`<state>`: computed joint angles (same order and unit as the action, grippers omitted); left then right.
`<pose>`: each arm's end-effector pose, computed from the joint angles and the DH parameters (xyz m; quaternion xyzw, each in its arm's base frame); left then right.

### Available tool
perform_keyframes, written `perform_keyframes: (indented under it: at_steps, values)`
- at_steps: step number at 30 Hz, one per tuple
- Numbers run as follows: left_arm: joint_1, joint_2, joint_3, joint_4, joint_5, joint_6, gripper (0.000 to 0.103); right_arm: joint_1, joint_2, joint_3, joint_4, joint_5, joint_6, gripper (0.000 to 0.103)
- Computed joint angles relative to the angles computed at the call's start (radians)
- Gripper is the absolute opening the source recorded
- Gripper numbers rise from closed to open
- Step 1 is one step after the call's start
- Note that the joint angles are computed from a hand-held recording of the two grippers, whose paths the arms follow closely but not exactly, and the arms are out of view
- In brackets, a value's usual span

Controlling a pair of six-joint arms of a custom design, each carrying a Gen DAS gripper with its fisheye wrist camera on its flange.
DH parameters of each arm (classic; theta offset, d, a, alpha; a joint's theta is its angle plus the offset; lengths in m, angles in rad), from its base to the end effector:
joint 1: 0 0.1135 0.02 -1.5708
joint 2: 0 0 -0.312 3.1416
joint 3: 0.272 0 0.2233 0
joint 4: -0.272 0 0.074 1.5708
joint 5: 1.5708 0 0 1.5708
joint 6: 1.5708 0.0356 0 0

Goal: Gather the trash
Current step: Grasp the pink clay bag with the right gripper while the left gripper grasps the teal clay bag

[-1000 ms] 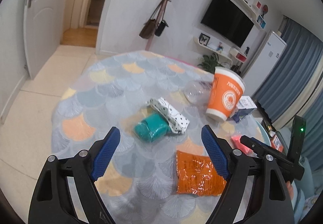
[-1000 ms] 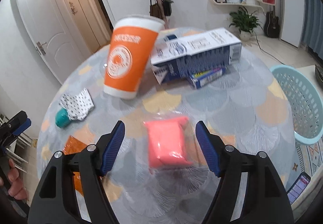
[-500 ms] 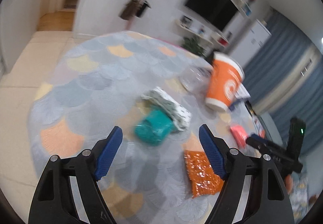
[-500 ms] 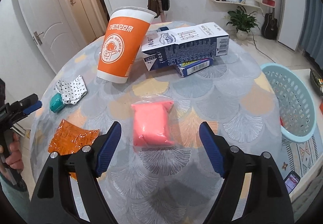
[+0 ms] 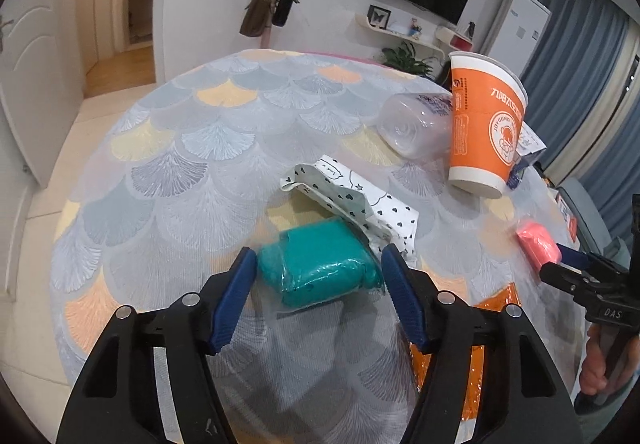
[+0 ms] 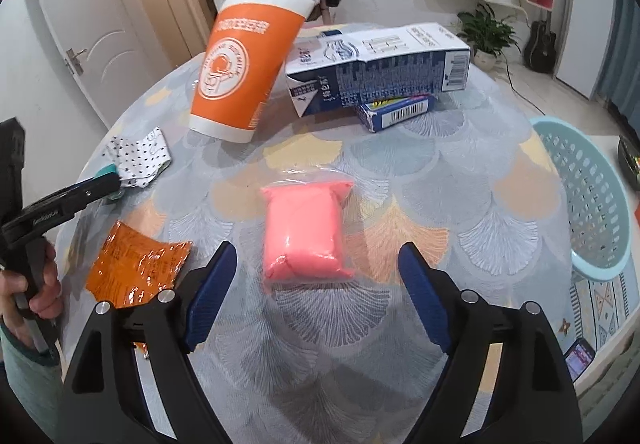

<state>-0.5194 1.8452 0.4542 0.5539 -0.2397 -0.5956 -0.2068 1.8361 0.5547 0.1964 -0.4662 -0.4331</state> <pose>0.2427 -0.1290 0.1323 -0.0781 0.9245 -0.0937 0.3612 0.2676 -0.0398 0.1320 -0.1618 0.9321 0.1392 0.2927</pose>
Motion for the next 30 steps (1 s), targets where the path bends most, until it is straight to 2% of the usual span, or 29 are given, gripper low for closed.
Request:
perform_keyframes:
  at_steps: [1, 4, 6, 9, 12, 13, 23, 30]
  values:
    - [-0.012, 0.003, -0.001, 0.002, -0.023, -0.006, 0.062, 0.012, -0.001, -0.007, 0.019, 0.014, 0.013, 0.079]
    - [-0.077, 0.014, 0.051, -0.094, -0.142, -0.014, 0.061, 0.046, 0.005, -0.027, 0.086, 0.050, 0.054, 0.078]
    - [-0.102, 0.013, 0.071, -0.133, -0.185, -0.011, 0.060, 0.062, 0.008, -0.036, 0.121, 0.080, 0.076, 0.071]
    - [-0.094, -0.005, 0.038, -0.084, -0.161, -0.012, 0.059, 0.078, 0.007, -0.047, 0.152, 0.120, 0.096, 0.062]
    - [-0.087, -0.015, 0.017, -0.065, -0.158, -0.033, 0.059, 0.093, -0.005, -0.082, 0.198, 0.144, 0.095, 0.041]
    - [-0.092, -0.016, 0.016, -0.065, -0.165, -0.036, 0.059, 0.093, -0.005, -0.088, 0.206, 0.143, 0.095, 0.039]
    - [-0.137, -0.069, -0.048, -0.017, -0.216, -0.101, 0.058, -0.004, -0.016, -0.070, 0.179, 0.076, 0.060, 0.036]
    - [-0.236, -0.169, -0.100, -0.019, -0.268, -0.174, 0.058, -0.069, -0.064, -0.050, 0.131, 0.023, 0.042, 0.036]
